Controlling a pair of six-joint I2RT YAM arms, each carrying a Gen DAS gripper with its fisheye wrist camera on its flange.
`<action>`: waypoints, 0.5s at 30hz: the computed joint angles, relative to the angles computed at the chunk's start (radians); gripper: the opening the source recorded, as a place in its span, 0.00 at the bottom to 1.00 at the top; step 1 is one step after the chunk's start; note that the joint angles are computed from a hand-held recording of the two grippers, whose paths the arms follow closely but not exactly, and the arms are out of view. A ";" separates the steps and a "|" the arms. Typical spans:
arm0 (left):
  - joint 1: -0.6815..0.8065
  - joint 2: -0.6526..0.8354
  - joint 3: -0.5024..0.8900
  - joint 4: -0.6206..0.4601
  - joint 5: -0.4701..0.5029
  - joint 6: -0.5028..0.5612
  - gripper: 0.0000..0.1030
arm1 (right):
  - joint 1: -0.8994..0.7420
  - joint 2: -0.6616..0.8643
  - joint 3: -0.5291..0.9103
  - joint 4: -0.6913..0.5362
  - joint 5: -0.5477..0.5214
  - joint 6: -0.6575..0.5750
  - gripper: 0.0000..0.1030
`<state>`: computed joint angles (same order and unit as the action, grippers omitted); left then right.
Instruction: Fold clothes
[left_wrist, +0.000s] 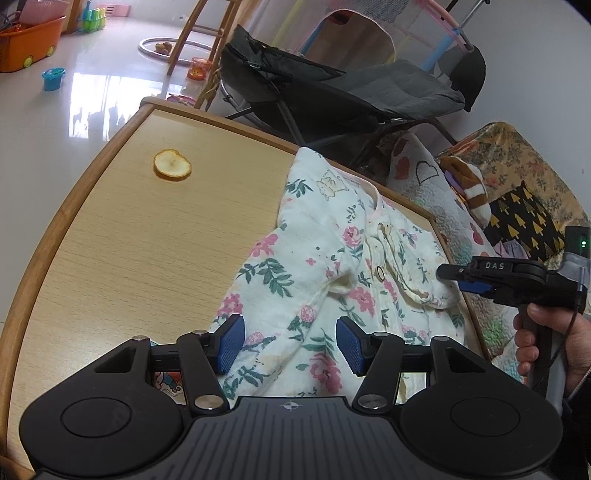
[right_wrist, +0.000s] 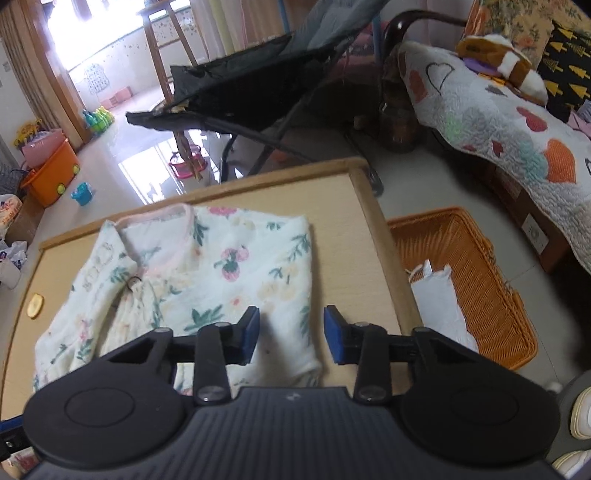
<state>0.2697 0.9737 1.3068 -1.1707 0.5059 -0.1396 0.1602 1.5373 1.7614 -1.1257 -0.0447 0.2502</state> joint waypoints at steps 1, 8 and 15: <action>0.002 0.001 0.000 0.000 0.002 0.001 0.56 | 0.002 -0.004 -0.011 0.007 0.000 -0.005 0.30; 0.001 0.005 0.005 -0.002 0.001 0.004 0.56 | 0.021 -0.015 -0.019 0.014 0.005 -0.045 0.08; -0.002 0.002 0.006 -0.003 0.001 -0.011 0.56 | 0.108 -0.024 0.003 0.018 0.124 -0.141 0.07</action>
<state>0.2678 0.9756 1.3131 -1.1742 0.5070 -0.1503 0.2681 1.5133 1.7642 -1.1082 0.0792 0.1096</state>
